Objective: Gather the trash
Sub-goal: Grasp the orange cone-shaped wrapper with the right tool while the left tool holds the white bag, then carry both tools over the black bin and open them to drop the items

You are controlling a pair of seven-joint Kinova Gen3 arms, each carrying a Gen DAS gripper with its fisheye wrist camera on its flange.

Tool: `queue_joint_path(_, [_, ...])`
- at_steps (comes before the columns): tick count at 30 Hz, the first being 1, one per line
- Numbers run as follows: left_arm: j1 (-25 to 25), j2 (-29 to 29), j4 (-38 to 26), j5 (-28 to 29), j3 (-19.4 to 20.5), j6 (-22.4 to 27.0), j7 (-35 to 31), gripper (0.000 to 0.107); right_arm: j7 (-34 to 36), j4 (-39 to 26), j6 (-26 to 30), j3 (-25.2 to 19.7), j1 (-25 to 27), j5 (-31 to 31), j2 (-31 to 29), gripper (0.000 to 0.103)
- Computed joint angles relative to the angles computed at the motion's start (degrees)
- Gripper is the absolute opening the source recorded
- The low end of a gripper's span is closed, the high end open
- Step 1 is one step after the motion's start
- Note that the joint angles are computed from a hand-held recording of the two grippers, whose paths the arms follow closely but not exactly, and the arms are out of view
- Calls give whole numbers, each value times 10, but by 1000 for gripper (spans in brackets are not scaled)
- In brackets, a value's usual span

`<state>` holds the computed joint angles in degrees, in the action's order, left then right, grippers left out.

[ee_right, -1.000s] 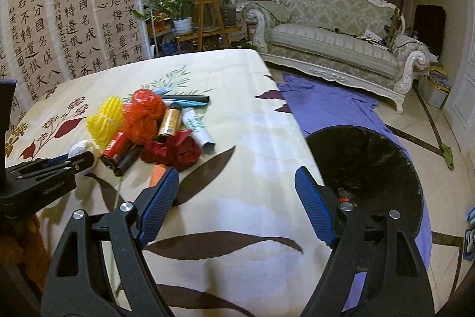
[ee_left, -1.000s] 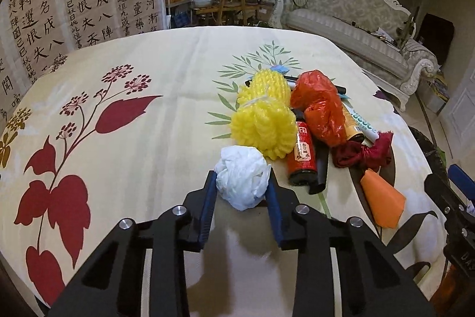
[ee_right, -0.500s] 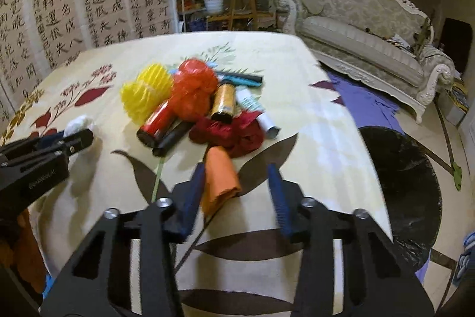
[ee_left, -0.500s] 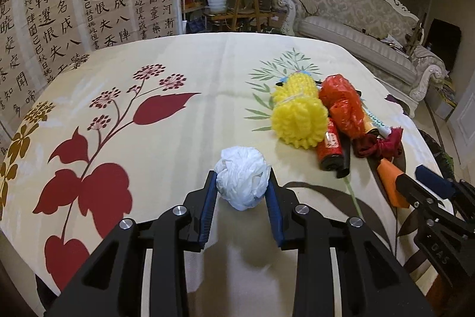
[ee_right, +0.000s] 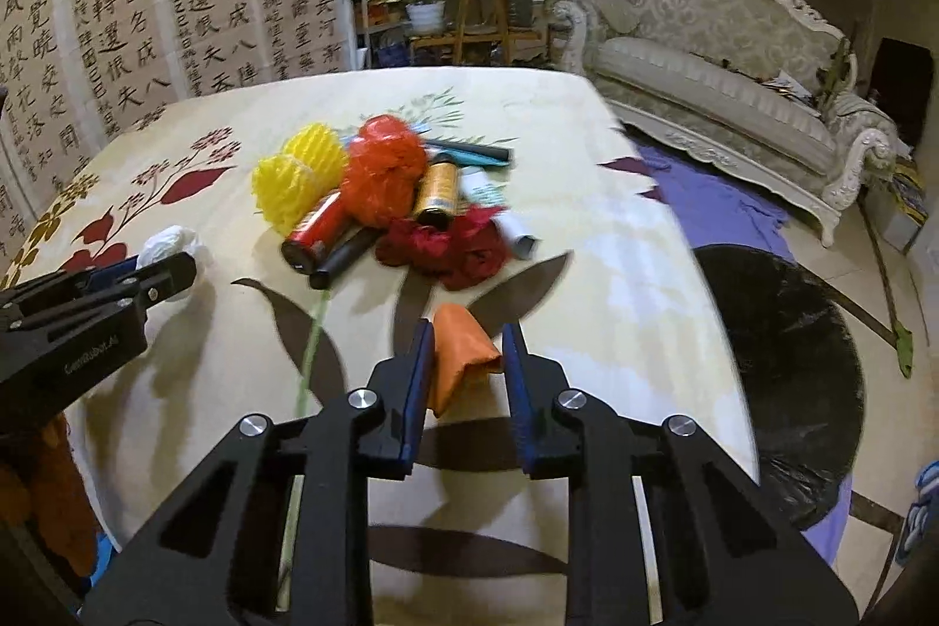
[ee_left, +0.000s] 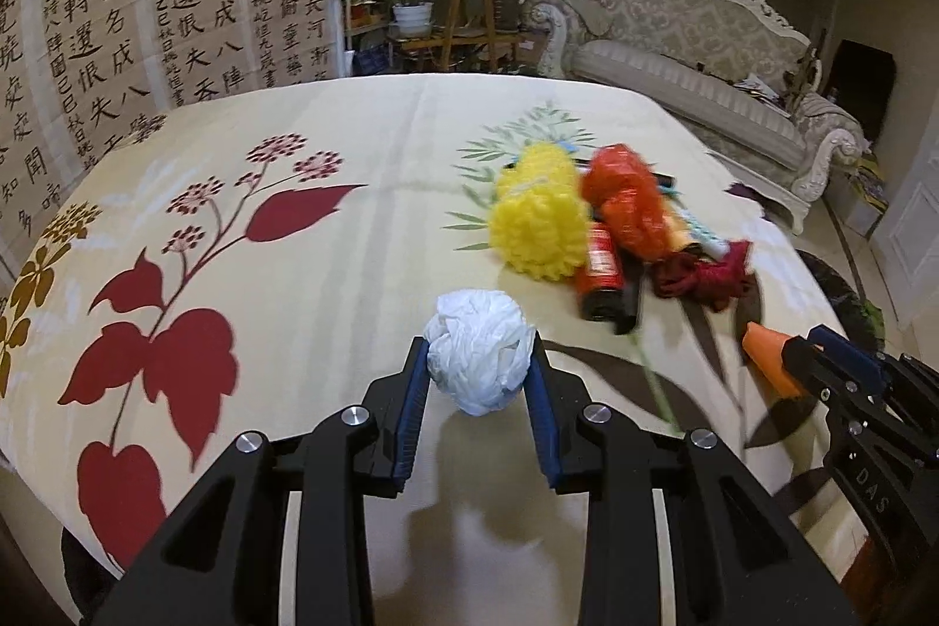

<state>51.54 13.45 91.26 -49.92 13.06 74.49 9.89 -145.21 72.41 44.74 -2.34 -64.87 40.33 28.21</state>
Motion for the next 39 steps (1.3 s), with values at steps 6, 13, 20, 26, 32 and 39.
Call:
queue_joint_path(6, [13, 25, -32, -19, -3, -19, -18, 33, -66, 41, 7, 18, -8, 49, -26, 23])
queue_joint_path(13, [34, 71, -100, -34, -27, -53, -76, 33, -153, 91, 26, 15, 11, 122, -62, 23])
queue_joint_path(20, [52, 117, -176, -26, -63, -95, -144, 33, -217, 130, 38, -2, 53, 177, -84, 23])
queue_joint_path(26, [61, 166, -255, 1, -89, -118, -215, 33, -251, 157, 30, -17, 97, 201, -92, 23])
queue_joint_path(32, [66, 221, -344, 41, -112, -116, -291, 33, -260, 164, 14, -18, 128, 207, -88, 23])
queue_joint_path(39, [64, 279, -443, 96, -139, -104, -369, 33, -258, 165, -15, -9, 154, 197, -78, 24])
